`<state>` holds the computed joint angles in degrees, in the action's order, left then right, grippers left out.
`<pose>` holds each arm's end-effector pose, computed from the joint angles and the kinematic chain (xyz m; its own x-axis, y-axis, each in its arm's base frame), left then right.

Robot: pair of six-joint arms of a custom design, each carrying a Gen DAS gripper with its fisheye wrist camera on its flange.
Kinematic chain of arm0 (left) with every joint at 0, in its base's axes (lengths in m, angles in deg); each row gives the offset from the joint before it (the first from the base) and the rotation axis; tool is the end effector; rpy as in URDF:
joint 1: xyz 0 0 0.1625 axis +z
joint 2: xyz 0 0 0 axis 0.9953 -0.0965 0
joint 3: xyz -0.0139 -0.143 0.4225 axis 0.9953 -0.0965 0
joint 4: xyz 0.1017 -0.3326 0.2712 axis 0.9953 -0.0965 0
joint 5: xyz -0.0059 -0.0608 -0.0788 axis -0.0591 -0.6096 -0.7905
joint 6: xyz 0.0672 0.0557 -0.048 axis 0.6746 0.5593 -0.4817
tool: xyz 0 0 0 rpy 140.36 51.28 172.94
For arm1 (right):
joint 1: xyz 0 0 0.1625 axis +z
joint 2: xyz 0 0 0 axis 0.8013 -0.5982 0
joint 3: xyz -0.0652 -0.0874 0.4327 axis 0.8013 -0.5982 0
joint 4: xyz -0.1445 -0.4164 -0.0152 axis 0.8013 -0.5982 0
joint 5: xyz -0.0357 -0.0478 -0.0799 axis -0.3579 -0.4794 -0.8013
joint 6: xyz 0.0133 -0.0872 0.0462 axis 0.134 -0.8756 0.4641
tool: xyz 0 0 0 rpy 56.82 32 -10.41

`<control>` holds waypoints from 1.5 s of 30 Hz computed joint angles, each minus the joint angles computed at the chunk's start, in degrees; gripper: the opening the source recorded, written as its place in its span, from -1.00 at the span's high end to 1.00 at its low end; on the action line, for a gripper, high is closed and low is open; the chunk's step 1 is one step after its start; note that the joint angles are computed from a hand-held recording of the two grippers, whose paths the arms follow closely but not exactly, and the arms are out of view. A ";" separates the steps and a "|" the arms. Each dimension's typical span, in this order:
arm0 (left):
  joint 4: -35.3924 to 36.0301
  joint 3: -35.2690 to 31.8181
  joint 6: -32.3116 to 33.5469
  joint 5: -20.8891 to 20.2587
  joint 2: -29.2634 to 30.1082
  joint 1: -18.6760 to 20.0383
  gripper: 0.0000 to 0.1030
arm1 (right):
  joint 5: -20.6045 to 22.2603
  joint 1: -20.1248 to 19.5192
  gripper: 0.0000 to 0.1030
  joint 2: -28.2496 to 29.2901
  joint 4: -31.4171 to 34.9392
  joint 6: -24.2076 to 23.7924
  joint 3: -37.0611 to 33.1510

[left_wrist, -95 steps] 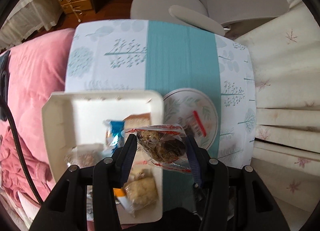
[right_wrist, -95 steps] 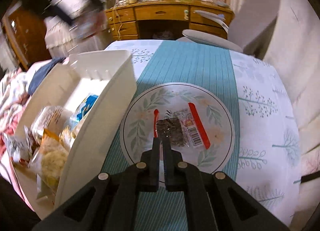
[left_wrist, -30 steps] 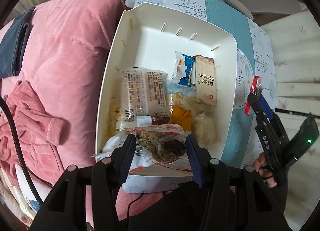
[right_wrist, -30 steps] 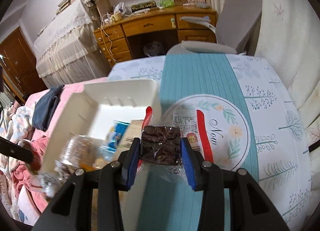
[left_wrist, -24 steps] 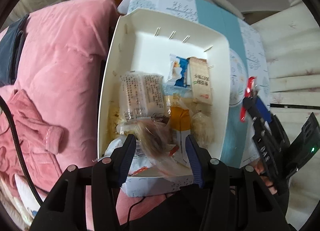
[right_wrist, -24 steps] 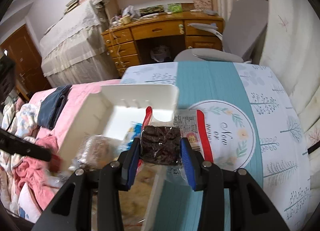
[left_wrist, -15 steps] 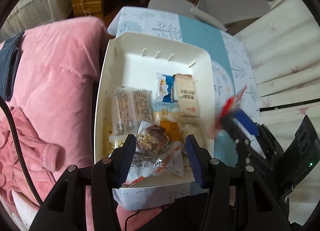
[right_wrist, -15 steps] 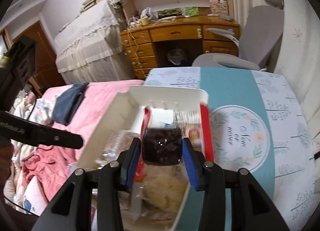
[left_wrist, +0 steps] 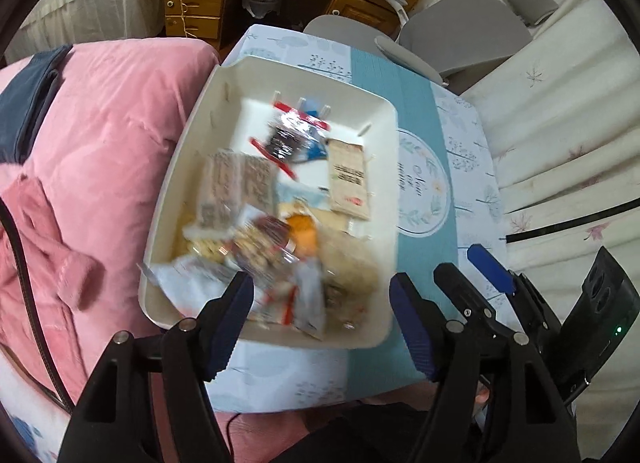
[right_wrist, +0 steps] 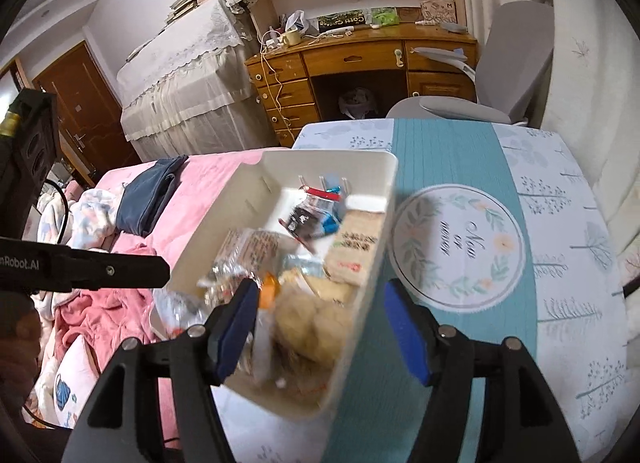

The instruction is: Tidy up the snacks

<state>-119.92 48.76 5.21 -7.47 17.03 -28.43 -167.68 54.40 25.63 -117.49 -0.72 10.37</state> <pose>-0.2623 -0.7188 0.2603 -0.9091 -0.0458 -0.4141 0.0884 0.9501 -0.2992 0.3107 -0.6844 0.2151 -0.8378 -0.2437 0.4886 -0.4550 0.8062 -0.3781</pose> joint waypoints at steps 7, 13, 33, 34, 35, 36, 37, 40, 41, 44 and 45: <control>-9.15 8.28 -7.06 2.80 -0.43 -5.72 -0.34 | 1.44 -2.08 -0.31 -9.62 3.01 -2.47 7.69; -15.54 12.63 -12.39 5.23 1.54 -11.06 -0.36 | 2.46 -4.68 -0.40 -18.39 8.92 -4.79 12.20; -7.06 9.70 -16.21 18.21 4.74 -21.90 -0.99 | -4.32 -1.94 -0.73 -30.00 27.71 5.64 10.69; -5.20 9.54 -17.25 19.35 4.77 -22.43 -0.99 | -4.69 -1.66 -0.74 -30.10 27.69 5.80 10.66; -4.09 9.26 -17.98 19.93 4.86 -22.67 -0.99 | -5.68 -1.12 -0.75 -30.23 27.14 6.13 10.96; -2.19 9.06 -19.77 21.04 4.83 -23.06 -0.99 | -6.15 -0.84 -0.75 -30.42 26.56 6.16 11.37; -0.11 8.87 -21.86 22.51 4.82 -23.44 -0.99 | -6.32 -0.66 -0.77 -30.63 25.70 6.04 11.85; 3.39 8.69 -25.19 25.39 4.73 -24.02 -0.99 | -6.35 -0.84 -0.80 -30.78 23.87 6.09 12.65; 4.49 8.58 -26.15 26.04 4.76 -24.18 -0.99 | -6.35 -0.99 -0.80 -30.94 22.90 6.46 13.09; 8.31 7.91 -28.97 26.90 5.08 -24.39 -0.99 | -6.30 -1.39 -0.82 -31.18 20.71 6.64 13.84; 8.87 7.89 -29.60 26.77 5.09 -24.41 -0.99 | -5.80 -1.64 -0.82 -31.36 20.09 6.72 14.14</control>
